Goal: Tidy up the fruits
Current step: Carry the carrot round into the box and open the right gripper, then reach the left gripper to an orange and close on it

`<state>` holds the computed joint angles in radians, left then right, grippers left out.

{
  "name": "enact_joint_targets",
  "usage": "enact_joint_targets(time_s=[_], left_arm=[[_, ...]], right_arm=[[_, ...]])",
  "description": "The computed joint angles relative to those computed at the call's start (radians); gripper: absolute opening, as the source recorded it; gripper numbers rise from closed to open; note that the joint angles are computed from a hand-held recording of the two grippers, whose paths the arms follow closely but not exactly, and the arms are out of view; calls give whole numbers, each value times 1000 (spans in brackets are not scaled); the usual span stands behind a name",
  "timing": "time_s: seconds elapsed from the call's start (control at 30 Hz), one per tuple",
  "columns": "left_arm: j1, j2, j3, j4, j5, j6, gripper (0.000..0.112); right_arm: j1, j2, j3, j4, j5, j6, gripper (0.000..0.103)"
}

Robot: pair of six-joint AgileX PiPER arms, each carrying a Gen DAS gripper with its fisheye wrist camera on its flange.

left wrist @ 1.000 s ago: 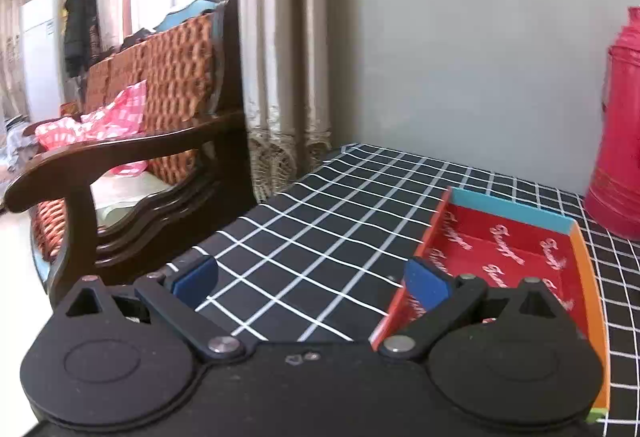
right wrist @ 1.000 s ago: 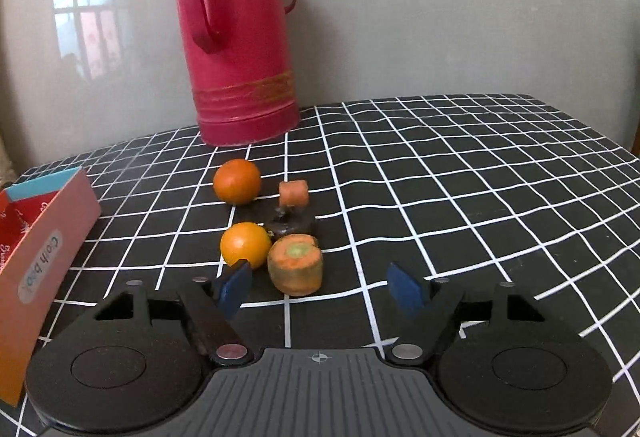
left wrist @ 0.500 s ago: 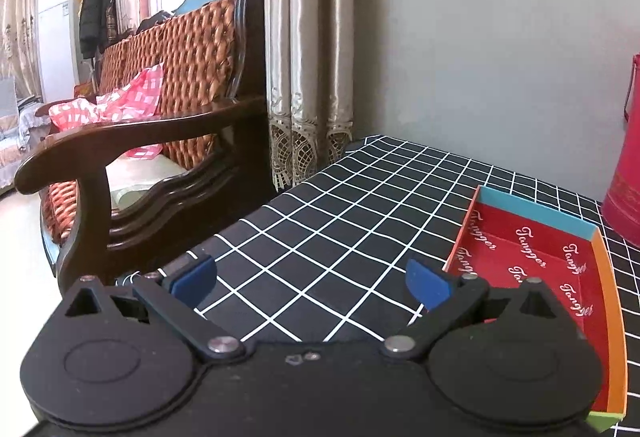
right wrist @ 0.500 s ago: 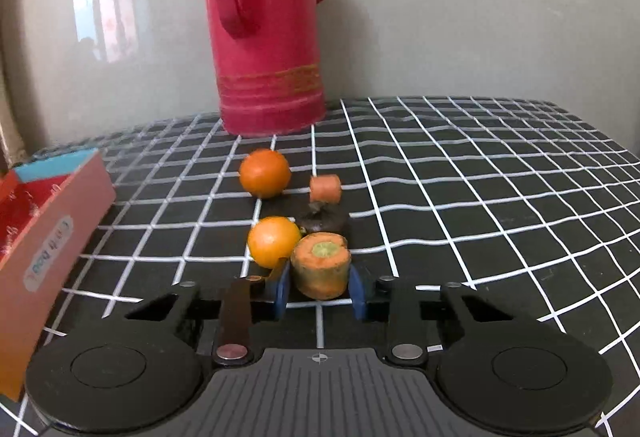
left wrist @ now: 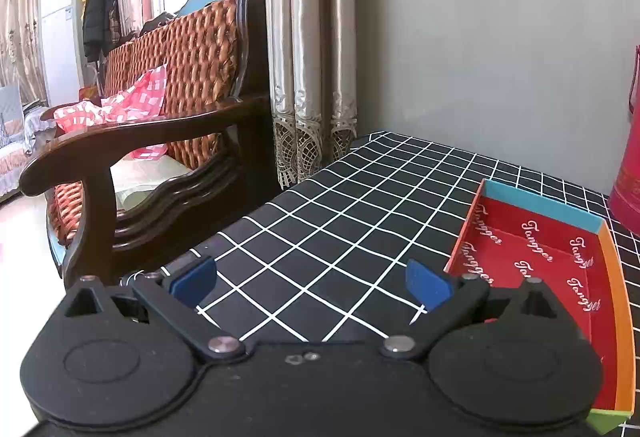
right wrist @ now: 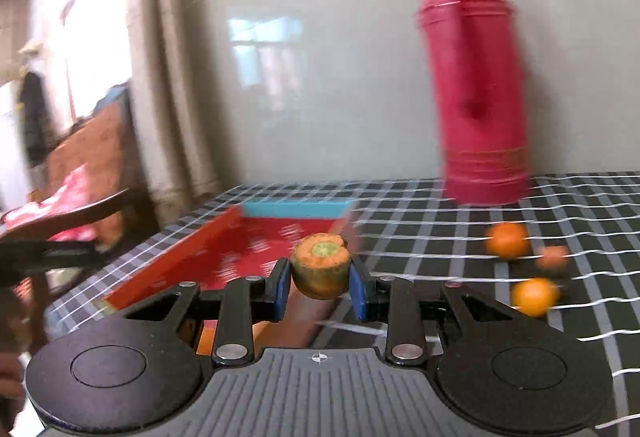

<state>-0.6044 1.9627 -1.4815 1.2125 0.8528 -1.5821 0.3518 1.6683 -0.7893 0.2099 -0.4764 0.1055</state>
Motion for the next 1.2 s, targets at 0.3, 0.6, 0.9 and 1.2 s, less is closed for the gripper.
enact_joint_targets(time_s=[0.3,0.6,0.9,1.2], left_arm=[[-8,8,-8,2,5,8,95],[-14,15,-22,-1,2,14,95],[-88,50,-78,26,-17,36,95],[-222,133,-176,91,-148,97,95]], right_arm=[[109,109,-149,90,71,-122,31],[108,95,-124,235,37,-213,36],[83,-23,15,724,-152,-472,99],[111,-78,66,1264,-493,-785,103]])
